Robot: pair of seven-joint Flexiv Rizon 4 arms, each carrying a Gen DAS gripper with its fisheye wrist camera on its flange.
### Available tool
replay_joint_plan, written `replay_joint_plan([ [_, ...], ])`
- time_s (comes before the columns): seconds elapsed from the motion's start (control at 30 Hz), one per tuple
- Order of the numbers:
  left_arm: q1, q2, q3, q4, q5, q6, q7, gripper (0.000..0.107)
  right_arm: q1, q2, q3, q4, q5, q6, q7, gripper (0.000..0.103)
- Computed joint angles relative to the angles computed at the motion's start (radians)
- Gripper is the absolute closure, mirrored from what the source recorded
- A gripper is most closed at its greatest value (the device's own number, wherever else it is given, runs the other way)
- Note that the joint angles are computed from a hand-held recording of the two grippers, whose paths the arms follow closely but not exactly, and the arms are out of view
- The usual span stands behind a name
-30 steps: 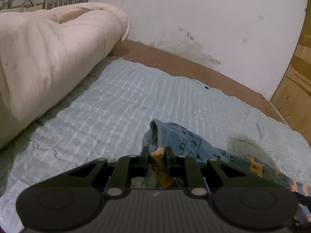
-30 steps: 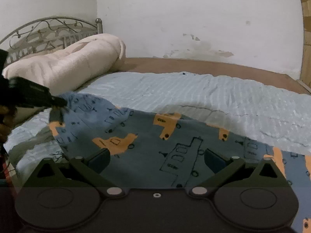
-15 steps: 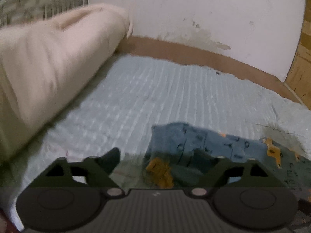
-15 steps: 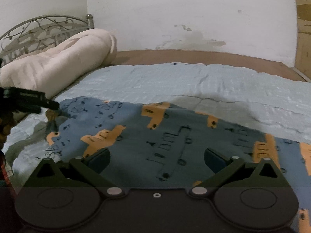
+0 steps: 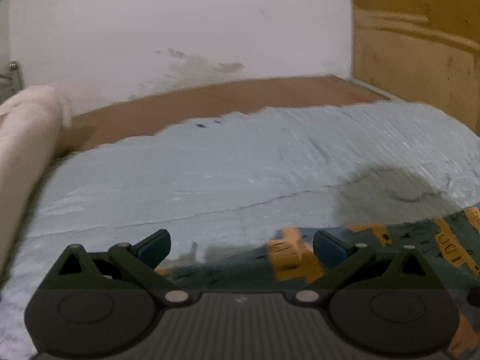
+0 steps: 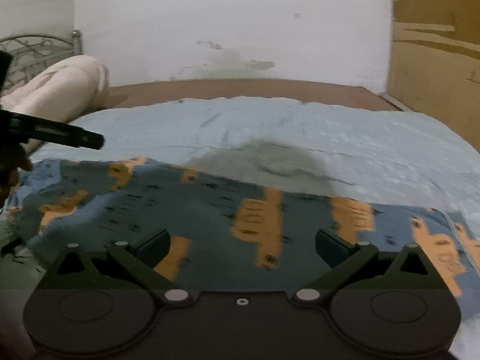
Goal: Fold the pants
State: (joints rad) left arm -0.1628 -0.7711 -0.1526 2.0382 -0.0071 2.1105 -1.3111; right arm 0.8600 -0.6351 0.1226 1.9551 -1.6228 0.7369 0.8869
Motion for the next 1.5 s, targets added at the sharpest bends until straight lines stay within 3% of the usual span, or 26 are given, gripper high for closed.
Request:
replay_joint_plan([
  [0.17,0.045,-0.056,-0.089,-0.103,0.016,-0.145,0.013,0.009,-0.005,0.040,0.021,0.073,0.036,-0.031,0.030,0.001],
  [0.23,0.067,-0.071,-0.114,-0.125,0.027,-0.191,0.027,0.021,-0.012,0.049,0.026,0.096,0.033,-0.031,0.054,0.001],
  [0.3,0.119,-0.081,-0.168,-0.132,0.045,-0.240,0.041,0.048,-0.022,0.055,0.026,0.112,0.007,-0.025,0.090,0.001],
  [0.37,0.188,-0.097,-0.242,-0.136,0.066,-0.288,0.066,0.067,-0.033,0.060,0.029,0.123,-0.013,-0.021,0.122,0.001],
  [0.43,0.184,-0.097,-0.238,-0.138,0.062,-0.300,0.089,0.085,-0.042,0.064,0.034,0.131,-0.016,-0.026,0.153,0.001],
  [0.47,0.151,-0.099,-0.204,-0.150,0.053,-0.290,0.098,0.103,-0.046,0.065,0.035,0.133,-0.018,-0.026,0.171,0.001],
  [0.6,0.136,-0.098,-0.185,-0.139,0.059,-0.205,0.105,0.105,-0.067,0.071,0.040,0.143,-0.040,-0.010,0.248,0.001],
  [0.97,0.040,-0.098,-0.098,-0.154,0.006,-0.192,0.079,0.103,-0.034,0.097,0.063,0.187,0.061,-0.096,0.204,0.001],
  [1.03,0.058,-0.084,-0.120,-0.126,0.016,-0.178,0.066,0.096,-0.027,0.122,0.067,0.220,0.040,-0.119,0.266,0.001],
  [1.07,0.070,-0.078,-0.136,-0.110,0.025,-0.162,0.055,0.085,-0.029,0.134,0.068,0.238,0.012,-0.124,0.315,0.001],
  [1.1,0.077,-0.071,-0.149,-0.092,0.034,-0.140,0.040,0.064,-0.033,0.153,0.071,0.264,-0.030,-0.132,0.389,0.001],
  [1.17,0.089,-0.062,-0.173,-0.062,0.056,-0.095,0.008,0.035,-0.044,0.179,0.090,0.298,-0.042,-0.152,0.480,0.001],
  [1.4,0.087,-0.051,-0.248,-0.008,0.180,-0.026,-0.065,0.011,-0.029,0.261,0.158,0.391,0.101,-0.246,0.575,0.001],
  [1.5,0.081,-0.075,-0.292,-0.020,0.236,-0.048,-0.066,0.008,-0.021,0.279,0.174,0.420,0.140,-0.258,0.660,0.001],
])
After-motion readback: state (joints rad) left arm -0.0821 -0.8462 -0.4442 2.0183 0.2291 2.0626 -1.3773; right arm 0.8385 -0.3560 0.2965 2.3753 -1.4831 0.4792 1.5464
